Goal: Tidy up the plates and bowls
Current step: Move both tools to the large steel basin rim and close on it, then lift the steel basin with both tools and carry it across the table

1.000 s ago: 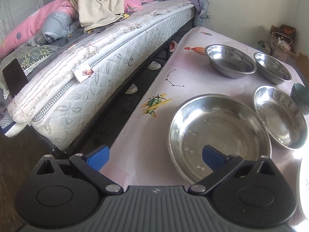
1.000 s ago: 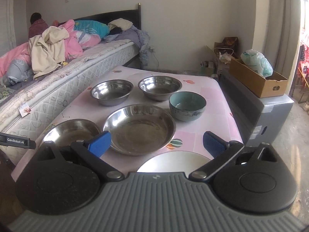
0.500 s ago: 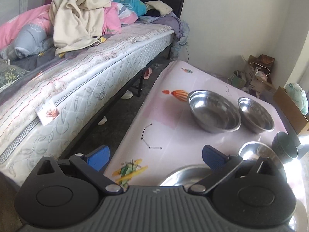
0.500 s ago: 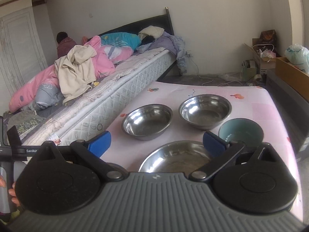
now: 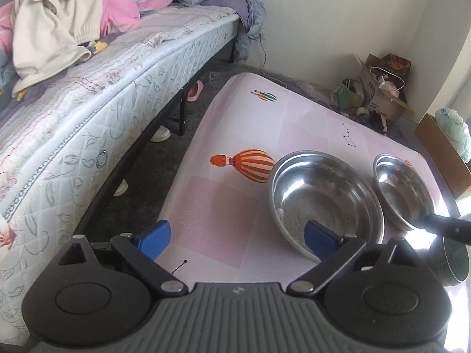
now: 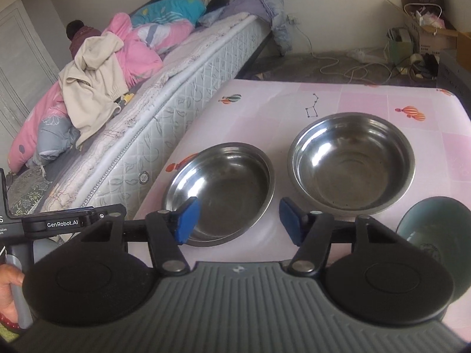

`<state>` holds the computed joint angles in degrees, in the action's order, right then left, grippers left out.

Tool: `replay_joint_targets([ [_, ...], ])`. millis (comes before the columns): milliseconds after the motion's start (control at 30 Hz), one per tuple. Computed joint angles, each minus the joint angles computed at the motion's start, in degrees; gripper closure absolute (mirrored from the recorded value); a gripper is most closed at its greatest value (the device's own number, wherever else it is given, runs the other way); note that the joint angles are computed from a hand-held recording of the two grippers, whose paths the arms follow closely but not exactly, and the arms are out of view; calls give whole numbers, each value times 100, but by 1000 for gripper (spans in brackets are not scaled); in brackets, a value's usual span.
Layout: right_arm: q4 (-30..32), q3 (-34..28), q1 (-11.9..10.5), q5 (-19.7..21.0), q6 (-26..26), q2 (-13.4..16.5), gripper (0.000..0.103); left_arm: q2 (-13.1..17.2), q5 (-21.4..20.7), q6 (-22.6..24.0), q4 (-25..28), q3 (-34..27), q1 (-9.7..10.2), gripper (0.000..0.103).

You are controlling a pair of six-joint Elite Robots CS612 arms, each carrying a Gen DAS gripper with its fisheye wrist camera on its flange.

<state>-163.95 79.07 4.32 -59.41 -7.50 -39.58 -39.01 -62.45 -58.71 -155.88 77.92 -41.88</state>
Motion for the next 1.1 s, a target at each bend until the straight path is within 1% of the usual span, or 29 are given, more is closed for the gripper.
replay_joint_targets([
  [67, 229, -252, 69, -158, -17, 158, 52, 131, -163, 79, 139, -218, 59, 18],
  [100, 309, -355, 95, -244, 2, 228, 55, 182, -227, 101, 201, -304, 81, 21],
  [167, 490, -541, 134, -335, 71, 366, 59, 307, -376, 165, 374, -526, 132, 31],
  [233, 634, -706, 166, -416, 85, 479, 63, 414, -494, 224, 484, -703, 170, 35],
  [267, 665, -748, 183, -502, 81, 518, 67, 455, -539, 234, 547, -778, 183, 37],
  [300, 708, -813, 203, -578, 95, 563, 69, 497, -584, 224, 617, -855, 192, 38],
  [333, 777, -884, 212, -607, 106, 611, 70, 524, -630, 200, 675, -907, 199, 40],
  [500, 986, -1054, 238, -695, 102, 724, 83, 634, -821, 153, 841, -1115, 232, 59],
  [567, 1065, -1113, 242, -653, 100, 763, 87, 664, -828, 179, 939, -1190, 229, 71],
  [600, 1104, -1125, 236, -633, 90, 766, 89, 678, -830, 183, 1002, -1232, 228, 74],
  [667, 1162, -1167, 247, -632, 77, 792, 91, 695, -833, 165, 1098, -1289, 225, 83],
  [767, 1157, -1176, 254, -624, 49, 804, 91, 693, -747, 141, 1275, -1334, 208, 87],
  [867, 1211, -1154, 245, -585, -17, 783, 91, 634, -820, 127, 1249, -1247, 201, 87],
  [1000, 1335, -1094, 232, -519, -261, 729, 90, 541, -846, 151, 1199, -1090, 170, 87],
  [1100, 1352, -1076, 228, -489, -346, 716, 90, 525, -887, 132, 1184, -1057, 175, 86],
])
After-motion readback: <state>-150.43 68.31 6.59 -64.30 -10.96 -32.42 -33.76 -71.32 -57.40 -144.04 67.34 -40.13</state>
